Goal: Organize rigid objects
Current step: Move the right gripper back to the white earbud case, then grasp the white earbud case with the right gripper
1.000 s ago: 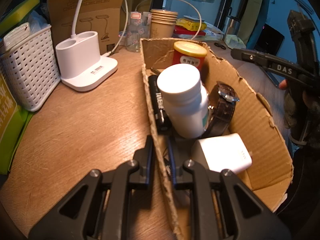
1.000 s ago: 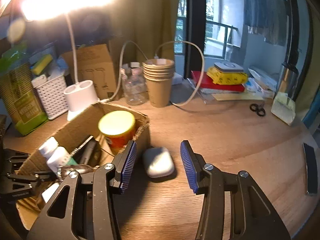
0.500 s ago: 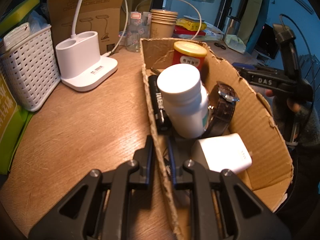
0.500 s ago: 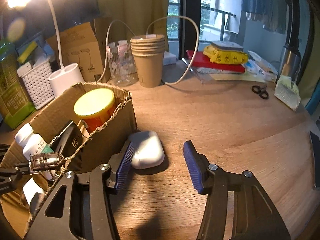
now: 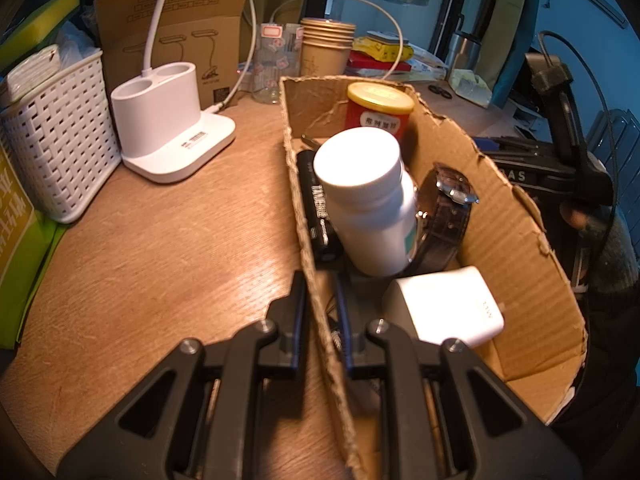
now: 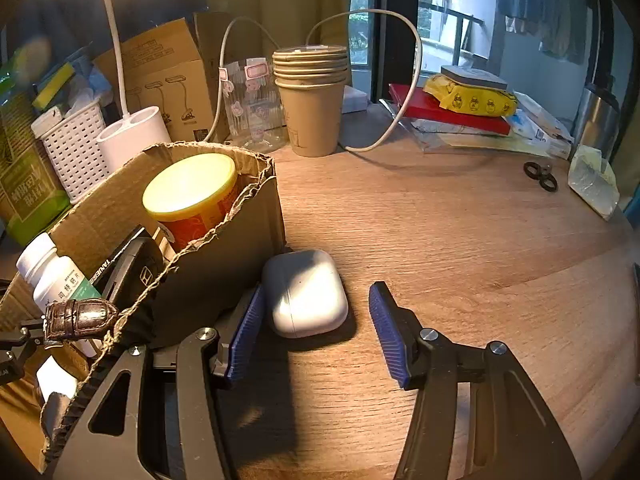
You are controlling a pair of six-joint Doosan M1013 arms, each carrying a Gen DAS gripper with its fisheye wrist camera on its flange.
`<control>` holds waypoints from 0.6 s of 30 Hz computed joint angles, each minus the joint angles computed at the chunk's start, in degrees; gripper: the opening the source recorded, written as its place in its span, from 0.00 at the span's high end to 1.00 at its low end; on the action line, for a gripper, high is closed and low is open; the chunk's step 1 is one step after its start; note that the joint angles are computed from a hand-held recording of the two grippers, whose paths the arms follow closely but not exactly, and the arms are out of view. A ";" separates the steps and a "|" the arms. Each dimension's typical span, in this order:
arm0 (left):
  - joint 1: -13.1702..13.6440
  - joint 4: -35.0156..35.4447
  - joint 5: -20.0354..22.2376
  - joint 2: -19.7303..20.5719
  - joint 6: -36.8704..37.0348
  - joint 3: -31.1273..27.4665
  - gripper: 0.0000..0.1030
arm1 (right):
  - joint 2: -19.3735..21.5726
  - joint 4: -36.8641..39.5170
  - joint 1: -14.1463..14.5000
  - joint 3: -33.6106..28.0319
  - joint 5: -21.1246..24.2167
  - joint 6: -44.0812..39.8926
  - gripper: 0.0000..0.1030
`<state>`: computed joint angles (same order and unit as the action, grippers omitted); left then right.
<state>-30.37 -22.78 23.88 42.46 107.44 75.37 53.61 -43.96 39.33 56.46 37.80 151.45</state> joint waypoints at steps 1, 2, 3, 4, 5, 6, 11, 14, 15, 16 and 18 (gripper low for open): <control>0.02 -0.03 0.00 0.00 0.04 0.01 0.85 | 0.12 0.44 -0.05 -0.24 0.19 -0.35 0.44; 0.01 -0.02 0.00 0.01 0.02 -0.01 0.85 | 0.25 1.07 -0.11 -0.52 0.33 -0.91 0.44; 0.01 -0.02 0.00 0.01 0.02 -0.01 0.85 | 0.32 1.71 -0.18 -0.67 0.22 -1.50 0.44; 0.01 -0.02 0.00 0.01 0.02 -0.01 0.85 | 0.45 3.02 -0.32 -0.94 0.13 -2.71 0.44; 0.00 0.05 0.01 0.01 -0.04 -0.01 0.85 | 0.53 3.80 -0.41 -1.11 0.08 -3.42 0.44; 0.01 0.02 0.02 0.01 -0.02 -0.02 0.85 | 0.60 4.11 -0.44 -1.25 0.12 -3.76 0.43; 0.01 0.02 0.02 0.01 -0.02 -0.02 0.85 | 0.86 6.28 -0.73 -1.76 -0.21 -5.71 0.42; 0.00 0.16 0.00 0.01 -0.16 -0.02 0.85 | 1.14 8.40 -1.02 -2.35 -0.06 -7.14 0.42; -0.01 0.20 -0.02 0.01 -0.20 -0.01 0.85 | 1.28 8.39 -1.00 -2.62 0.39 -7.09 0.42; 0.01 0.23 -0.03 0.01 -0.18 0.00 0.85 | 1.38 8.37 -0.98 -2.82 0.72 -7.08 0.42; -0.04 0.65 -0.12 0.01 -0.43 0.01 0.85 | 1.92 8.91 -0.96 -3.87 2.38 -7.63 0.42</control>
<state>-30.41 -22.13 23.76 42.47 107.02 75.37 55.53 -35.06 38.37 52.59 40.18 143.82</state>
